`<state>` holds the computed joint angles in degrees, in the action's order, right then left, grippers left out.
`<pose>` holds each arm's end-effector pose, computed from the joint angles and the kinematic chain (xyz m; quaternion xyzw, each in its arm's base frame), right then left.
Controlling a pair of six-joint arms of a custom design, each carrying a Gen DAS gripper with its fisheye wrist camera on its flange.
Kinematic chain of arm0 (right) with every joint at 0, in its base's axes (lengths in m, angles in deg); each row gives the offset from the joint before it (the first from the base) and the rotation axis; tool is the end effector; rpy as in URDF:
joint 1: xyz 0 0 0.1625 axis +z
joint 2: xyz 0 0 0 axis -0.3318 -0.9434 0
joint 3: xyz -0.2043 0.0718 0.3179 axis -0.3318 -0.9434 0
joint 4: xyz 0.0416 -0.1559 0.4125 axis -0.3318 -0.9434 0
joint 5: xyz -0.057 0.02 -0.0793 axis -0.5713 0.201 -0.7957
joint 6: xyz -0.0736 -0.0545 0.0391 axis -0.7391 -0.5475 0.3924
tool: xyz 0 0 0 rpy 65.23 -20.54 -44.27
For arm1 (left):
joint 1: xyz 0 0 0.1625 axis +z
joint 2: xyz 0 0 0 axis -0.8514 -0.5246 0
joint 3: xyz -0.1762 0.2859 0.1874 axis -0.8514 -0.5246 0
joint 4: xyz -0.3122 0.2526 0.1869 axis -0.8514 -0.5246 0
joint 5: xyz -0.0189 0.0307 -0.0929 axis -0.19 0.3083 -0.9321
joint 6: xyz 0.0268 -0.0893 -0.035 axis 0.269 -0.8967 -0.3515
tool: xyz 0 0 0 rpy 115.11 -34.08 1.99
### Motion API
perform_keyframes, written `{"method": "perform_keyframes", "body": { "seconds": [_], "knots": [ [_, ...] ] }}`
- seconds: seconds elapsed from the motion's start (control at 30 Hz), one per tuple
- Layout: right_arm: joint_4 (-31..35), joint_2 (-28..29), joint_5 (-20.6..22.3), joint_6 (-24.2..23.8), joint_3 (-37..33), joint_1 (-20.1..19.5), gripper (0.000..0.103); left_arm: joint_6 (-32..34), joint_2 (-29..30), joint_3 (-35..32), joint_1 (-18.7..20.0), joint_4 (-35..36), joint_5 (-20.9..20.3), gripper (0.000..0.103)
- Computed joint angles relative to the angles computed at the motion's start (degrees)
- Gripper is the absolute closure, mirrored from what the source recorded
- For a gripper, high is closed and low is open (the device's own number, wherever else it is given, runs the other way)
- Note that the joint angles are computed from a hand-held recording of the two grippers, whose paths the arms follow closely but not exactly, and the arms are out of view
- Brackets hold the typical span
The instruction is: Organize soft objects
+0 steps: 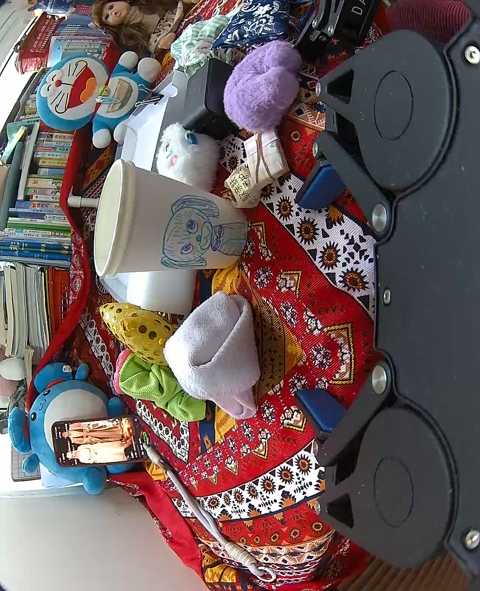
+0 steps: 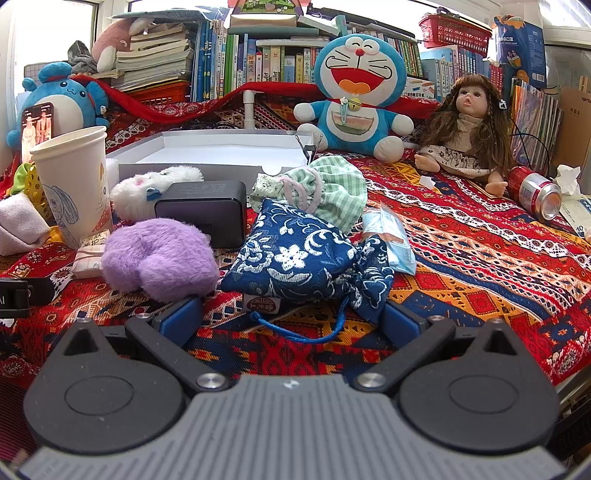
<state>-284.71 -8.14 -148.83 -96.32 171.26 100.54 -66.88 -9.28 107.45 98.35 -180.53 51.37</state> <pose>0.0238 -0.5099 0.1985 0.1580 -0.8038 0.4417 0.3659 -0.2691 -0.5179 -0.0170 0.1204 0.8296 -0.4046 0.3654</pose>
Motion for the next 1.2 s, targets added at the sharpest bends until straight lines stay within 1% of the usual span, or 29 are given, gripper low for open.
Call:
{"method": "perform_keyframes", "body": {
  "seconds": [0.63, 0.77, 0.87, 0.97, 1.07, 1.13, 1.2],
  "knots": [
    [0.02, -0.05, -0.04, -0.02, 0.03, 0.05, 0.0, 0.11, 0.28, -0.08, -0.07, -0.37, 0.51, 0.0],
    [-0.07, -0.15, 0.5, -0.31, 0.16, -0.21, 0.0, 1.48, 0.53, -0.1, 0.07, -1.79, 0.52, 0.0],
    [-0.24, -0.49, 1.87, -0.91, 0.58, -0.9, 0.0, 3.43, 0.46, 0.18, 0.47, -3.54, 0.01, 0.0],
    [0.28, -0.95, 2.88, -1.4, 0.69, -1.21, 0.0, 3.97, 0.42, 0.44, 0.37, -4.2, -0.14, 0.0],
    [0.11, -0.7, 3.11, -1.64, 0.44, -1.29, 0.0, 4.87, 1.01, 0.29, 0.19, -5.62, 0.15, 0.0],
    [-0.35, -0.46, 3.12, -1.63, 0.41, -1.29, 0.0, 6.86, 1.62, 0.39, 0.23, -8.35, 0.15, 0.0],
    [0.95, -0.96, 2.57, -1.19, 0.3, -1.01, 0.0, 8.11, 1.83, 0.55, 0.24, -9.76, 0.01, 0.0]
  ]
}}
